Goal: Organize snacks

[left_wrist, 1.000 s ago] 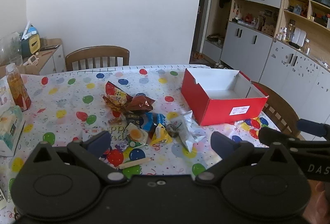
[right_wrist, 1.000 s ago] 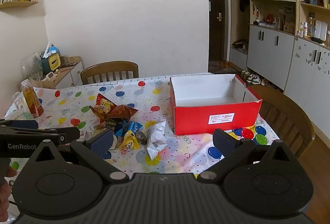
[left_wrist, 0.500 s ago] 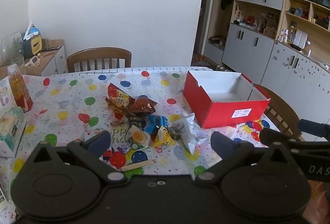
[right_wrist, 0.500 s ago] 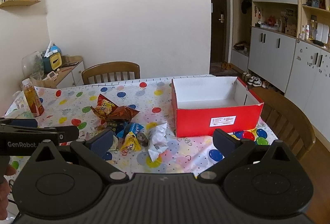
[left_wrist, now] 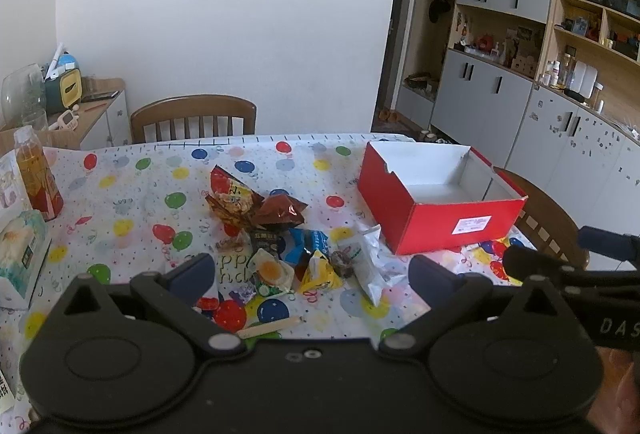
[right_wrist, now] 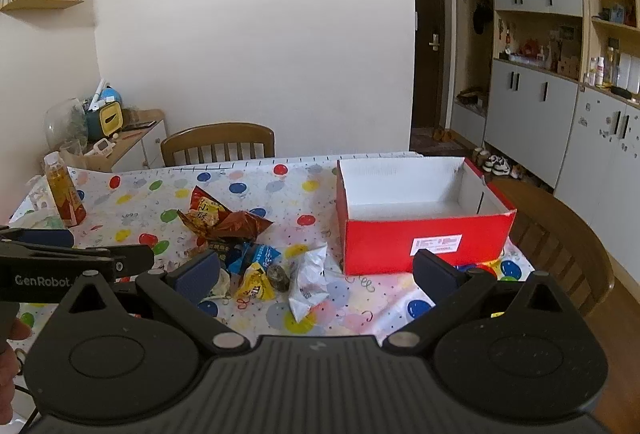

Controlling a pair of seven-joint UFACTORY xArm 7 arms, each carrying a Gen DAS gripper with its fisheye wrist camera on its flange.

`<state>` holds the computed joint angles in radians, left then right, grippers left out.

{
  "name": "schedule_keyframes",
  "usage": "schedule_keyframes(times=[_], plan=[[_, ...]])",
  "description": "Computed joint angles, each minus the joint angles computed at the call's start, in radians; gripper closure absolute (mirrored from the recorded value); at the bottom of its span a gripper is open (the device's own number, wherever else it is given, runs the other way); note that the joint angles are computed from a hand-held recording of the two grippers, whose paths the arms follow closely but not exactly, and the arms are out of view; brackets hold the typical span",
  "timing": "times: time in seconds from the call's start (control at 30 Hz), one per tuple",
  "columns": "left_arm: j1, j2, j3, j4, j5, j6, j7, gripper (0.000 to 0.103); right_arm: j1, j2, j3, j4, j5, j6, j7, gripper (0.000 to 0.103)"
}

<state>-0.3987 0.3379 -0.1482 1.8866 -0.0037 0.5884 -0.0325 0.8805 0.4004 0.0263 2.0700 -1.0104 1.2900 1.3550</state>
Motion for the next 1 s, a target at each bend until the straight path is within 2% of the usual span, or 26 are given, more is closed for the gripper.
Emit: schedule_keyframes(times=[0.2,0.4,0.73,0.87,1.0], plan=[[-0.012,0.035,0.019,0.041,0.031,0.013,-0.045,0.000,-0.020,0.012,-0.002,0.004,0.010,-0.058,-0.038,0.000],[-0.007,0.078,0.013,0.090,0.021,0.030,-0.028,0.000,-0.031,0.053,-0.023,0.051,0.046,-0.077,-0.073,0.000],[-0.017,0.185,0.053,0.223,0.052,0.095,-0.060,0.000,-0.101,0.059,-0.041,0.009,0.120,-0.180,-0.072,0.000],[-0.011,0.263,0.068,0.322,0.056,0.153,-0.076,0.006,-0.126,0.094,-0.049,0.029,0.154,-0.197,-0.113,0.000],[-0.010,0.367,0.100,0.469,0.082,0.231,-0.096,0.010,-0.160,0.130,-0.057,0.043,0.215,-0.231,-0.144,0.007]])
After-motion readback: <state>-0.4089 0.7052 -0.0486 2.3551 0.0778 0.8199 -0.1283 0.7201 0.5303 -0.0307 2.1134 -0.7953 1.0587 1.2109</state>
